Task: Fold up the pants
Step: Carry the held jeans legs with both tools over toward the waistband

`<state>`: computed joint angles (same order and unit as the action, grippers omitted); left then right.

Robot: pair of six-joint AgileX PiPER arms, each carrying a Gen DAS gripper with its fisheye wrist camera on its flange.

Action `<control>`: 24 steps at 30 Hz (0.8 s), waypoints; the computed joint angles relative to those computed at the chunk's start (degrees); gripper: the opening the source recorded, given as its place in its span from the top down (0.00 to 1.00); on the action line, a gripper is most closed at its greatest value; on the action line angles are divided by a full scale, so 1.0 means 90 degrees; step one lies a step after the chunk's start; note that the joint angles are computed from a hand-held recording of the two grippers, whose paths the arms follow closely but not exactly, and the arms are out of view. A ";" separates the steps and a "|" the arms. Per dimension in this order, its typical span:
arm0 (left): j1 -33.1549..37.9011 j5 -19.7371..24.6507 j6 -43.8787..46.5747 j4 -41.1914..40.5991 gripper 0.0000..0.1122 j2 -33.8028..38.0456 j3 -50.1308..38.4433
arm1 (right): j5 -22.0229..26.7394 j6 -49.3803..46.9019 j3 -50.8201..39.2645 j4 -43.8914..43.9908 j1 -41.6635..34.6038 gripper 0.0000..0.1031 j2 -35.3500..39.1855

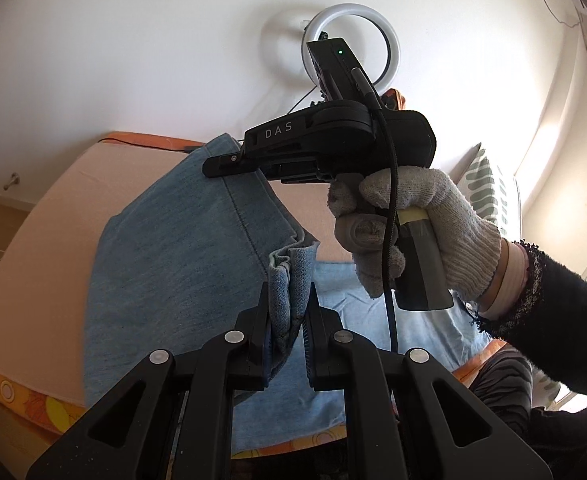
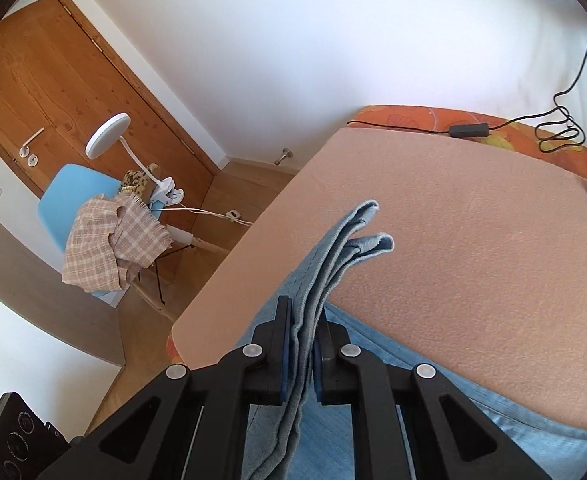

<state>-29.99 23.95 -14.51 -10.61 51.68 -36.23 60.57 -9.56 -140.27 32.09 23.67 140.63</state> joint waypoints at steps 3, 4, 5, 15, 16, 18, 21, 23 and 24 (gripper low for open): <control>-0.0927 -0.0110 -0.1560 0.1425 0.91 0.0389 -0.0288 | -0.0527 -0.0448 0.1440 0.0102 -0.0262 0.94 -0.0837; -0.1167 -0.0138 -0.1940 0.1755 0.91 0.0512 -0.0367 | -0.0671 -0.0590 0.1848 0.0152 -0.0363 0.94 -0.1085; -0.1384 -0.0165 -0.2276 0.2039 0.91 0.0635 -0.0444 | -0.0780 -0.0717 0.2187 0.0202 -0.0460 0.94 -0.1297; -0.2815 -0.0499 -0.4306 0.3629 0.91 0.1696 -0.1085 | -0.1447 -0.1785 0.4631 0.0593 -0.1380 0.94 -0.2831; -0.2885 -0.0516 -0.4339 0.3649 0.91 0.1823 -0.1184 | -0.1477 -0.1860 0.4787 0.0602 -0.1461 0.94 -0.2925; -0.2981 -0.0569 -0.4244 0.3520 0.91 0.2036 -0.1333 | -0.1530 -0.1996 0.5063 0.0595 -0.1607 0.94 -0.3086; -0.3180 -0.0513 -0.4170 0.3392 0.91 0.2302 -0.1601 | -0.1579 -0.2223 0.5405 0.0683 -0.1875 0.94 -0.3272; -0.3274 -0.0459 -0.4096 0.3321 0.91 0.2537 -0.1826 | -0.1581 -0.2375 0.5573 0.0776 -0.2054 0.94 -0.3351; -0.3284 -0.0463 -0.3962 0.3190 0.91 0.2650 -0.1930 | -0.1583 -0.2459 0.5655 0.0809 -0.2137 0.94 -0.3396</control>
<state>-59.55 19.78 -50.17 18.10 75.54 -53.59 46.32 -31.69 -89.37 39.37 4.43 110.07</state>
